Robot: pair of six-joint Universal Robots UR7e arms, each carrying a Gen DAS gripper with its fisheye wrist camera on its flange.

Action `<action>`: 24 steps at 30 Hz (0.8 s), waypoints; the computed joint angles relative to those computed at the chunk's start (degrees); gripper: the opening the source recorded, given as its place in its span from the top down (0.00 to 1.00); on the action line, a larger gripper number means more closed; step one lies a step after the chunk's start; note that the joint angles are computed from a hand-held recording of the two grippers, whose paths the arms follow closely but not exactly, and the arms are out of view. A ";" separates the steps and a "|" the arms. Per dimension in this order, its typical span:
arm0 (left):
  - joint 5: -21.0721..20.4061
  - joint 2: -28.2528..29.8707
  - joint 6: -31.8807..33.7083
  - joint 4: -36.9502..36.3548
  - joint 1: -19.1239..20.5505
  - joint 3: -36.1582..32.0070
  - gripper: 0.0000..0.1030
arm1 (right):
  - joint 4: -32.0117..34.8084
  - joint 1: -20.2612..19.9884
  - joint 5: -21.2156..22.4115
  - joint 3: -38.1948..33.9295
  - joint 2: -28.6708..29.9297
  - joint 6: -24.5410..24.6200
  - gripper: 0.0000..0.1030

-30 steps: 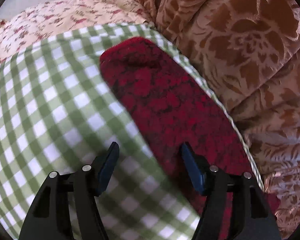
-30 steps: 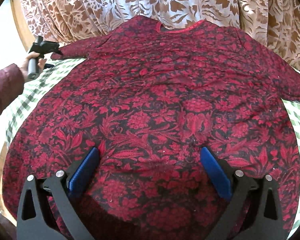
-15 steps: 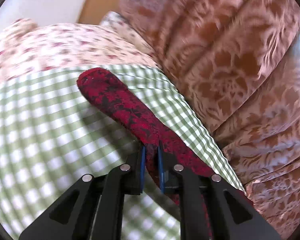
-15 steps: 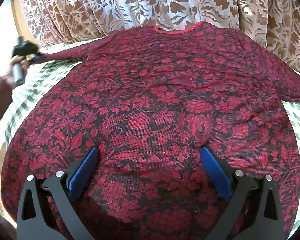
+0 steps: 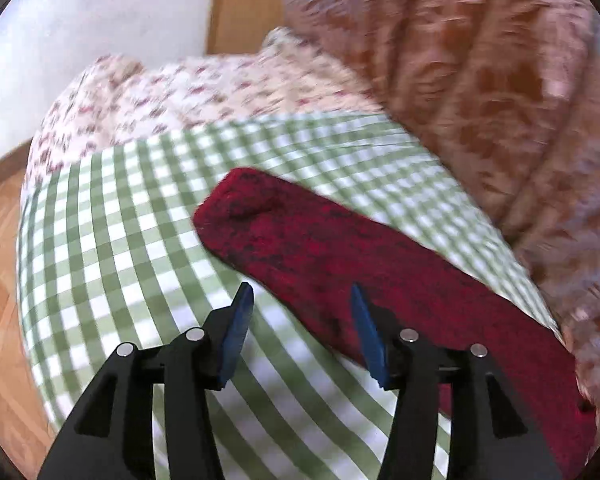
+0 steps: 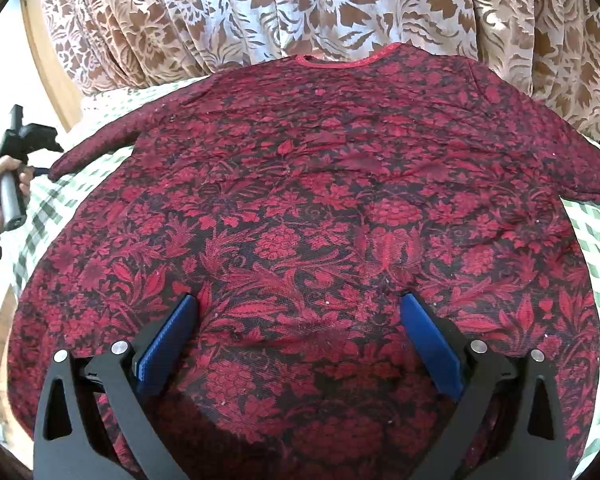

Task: Fold small clothes

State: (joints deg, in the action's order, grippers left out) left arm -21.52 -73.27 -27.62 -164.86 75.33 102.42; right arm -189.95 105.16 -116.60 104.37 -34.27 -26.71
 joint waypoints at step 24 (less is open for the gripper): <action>-18.92 8.76 8.79 10.16 -18.76 11.93 0.31 | 4.36 -24.78 10.30 -15.11 -17.18 38.53 0.34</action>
